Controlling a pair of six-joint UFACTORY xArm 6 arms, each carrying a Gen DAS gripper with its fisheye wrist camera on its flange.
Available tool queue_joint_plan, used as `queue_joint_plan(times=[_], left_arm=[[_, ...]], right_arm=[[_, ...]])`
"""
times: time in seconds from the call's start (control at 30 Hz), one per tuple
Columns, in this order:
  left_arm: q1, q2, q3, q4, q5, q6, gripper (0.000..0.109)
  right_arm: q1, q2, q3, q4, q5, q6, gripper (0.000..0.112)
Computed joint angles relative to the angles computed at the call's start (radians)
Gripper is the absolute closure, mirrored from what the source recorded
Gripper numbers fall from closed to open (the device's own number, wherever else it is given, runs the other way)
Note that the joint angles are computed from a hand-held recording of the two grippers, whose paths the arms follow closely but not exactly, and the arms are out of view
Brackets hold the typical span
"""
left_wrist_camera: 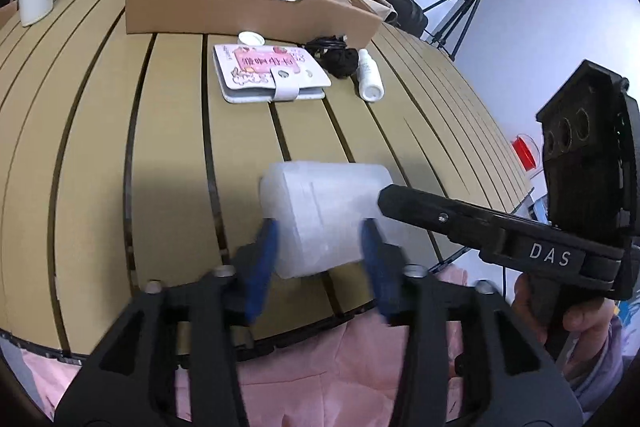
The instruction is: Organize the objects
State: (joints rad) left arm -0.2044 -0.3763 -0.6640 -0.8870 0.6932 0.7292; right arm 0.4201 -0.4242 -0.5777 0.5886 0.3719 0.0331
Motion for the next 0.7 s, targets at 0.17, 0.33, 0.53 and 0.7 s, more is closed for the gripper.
queue_joint_plan(times=[0.17, 0.33, 0.53, 0.7], left_arm=[[-0.002, -0.027, 0.014, -0.003, -0.020, -0.021, 0.079], [0.041, -0.003, -0.104, -0.113, -0.017, 0.070, 0.080], [0.077, 0.363, -0.581, -0.021, -0.012, -0.058, 0.080], [0.091, 0.658, -0.929, 0.193, 0.038, -0.258, 0.080]], right_arm=[[-0.002, 0.028, -0.014, 0.098, 0.014, -0.073, 0.079], [-0.004, 0.011, -0.074, 0.036, -0.018, -0.076, 0.080], [-0.070, 0.333, -0.521, 0.044, 0.052, -0.200, 0.080], [-0.107, 0.665, -0.919, -0.023, 0.130, -0.137, 0.080]])
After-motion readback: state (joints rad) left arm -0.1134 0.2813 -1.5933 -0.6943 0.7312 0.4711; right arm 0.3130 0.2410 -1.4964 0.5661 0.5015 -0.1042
